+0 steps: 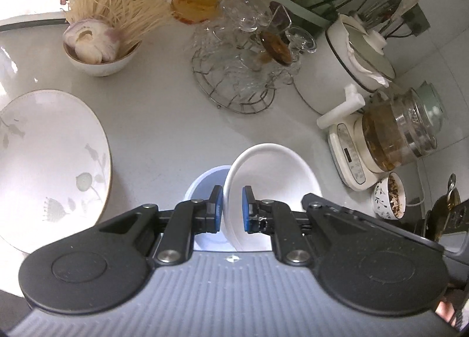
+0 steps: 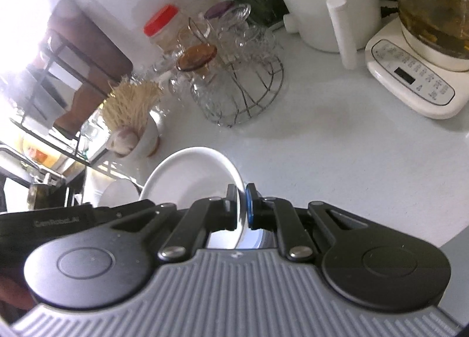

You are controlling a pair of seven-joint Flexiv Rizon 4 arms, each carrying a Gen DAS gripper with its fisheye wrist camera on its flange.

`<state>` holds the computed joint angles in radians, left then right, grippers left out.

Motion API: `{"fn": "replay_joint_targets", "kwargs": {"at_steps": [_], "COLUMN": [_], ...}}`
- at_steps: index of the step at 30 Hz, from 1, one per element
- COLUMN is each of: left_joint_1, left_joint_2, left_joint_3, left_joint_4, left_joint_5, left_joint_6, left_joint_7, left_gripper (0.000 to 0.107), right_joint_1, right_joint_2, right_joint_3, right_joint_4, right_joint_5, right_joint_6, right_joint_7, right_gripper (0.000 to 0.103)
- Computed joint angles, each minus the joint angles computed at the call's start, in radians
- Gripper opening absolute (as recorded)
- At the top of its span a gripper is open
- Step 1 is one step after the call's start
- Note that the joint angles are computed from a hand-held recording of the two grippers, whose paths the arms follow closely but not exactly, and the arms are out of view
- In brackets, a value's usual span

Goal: Organize plates and bowls
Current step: 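Lower the white bowl onto the stacked bowls and open the left gripper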

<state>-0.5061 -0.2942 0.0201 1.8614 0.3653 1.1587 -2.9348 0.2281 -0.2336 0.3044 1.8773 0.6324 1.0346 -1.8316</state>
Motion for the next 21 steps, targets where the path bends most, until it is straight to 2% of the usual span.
{"fn": "replay_joint_targets", "kwargs": {"at_steps": [2,8,11,16,19,21], "left_joint_1": [-0.001,0.031,0.039,0.050,0.061,0.063], "left_joint_2": [0.000,-0.010,-0.012,-0.008,0.002,0.007], "left_joint_3": [-0.002,-0.018,-0.019,-0.019,-0.020,-0.018], "left_joint_4": [-0.008,0.027,0.032,0.041,0.061,0.063], "left_joint_5": [0.007,-0.046,-0.072,-0.108,-0.128,-0.125], "left_joint_6": [-0.034,-0.004,-0.011,-0.028,-0.028,-0.040], "left_joint_7": [0.020,0.062,0.100,0.151,0.161,0.169], "left_gripper": [0.014,0.014,0.014,0.014,0.028,0.040], "right_joint_1": [0.010,0.024,0.013,0.029,0.031,0.031], "right_joint_2": [-0.007,-0.026,-0.039,-0.055,-0.058,-0.061], "right_joint_3": [0.000,0.002,0.009,0.003,0.008,0.011], "right_joint_4": [0.004,0.019,0.002,0.006,0.012,0.016], "right_joint_5": [-0.009,-0.058,-0.052,-0.097,-0.116,-0.125], "right_joint_6": [0.010,0.023,-0.005,0.034,0.049,0.073], "right_joint_7": [0.010,0.049,0.047,0.099,0.114,0.123], "right_gripper": [0.011,0.011,0.011,0.012,0.012,0.018]}}
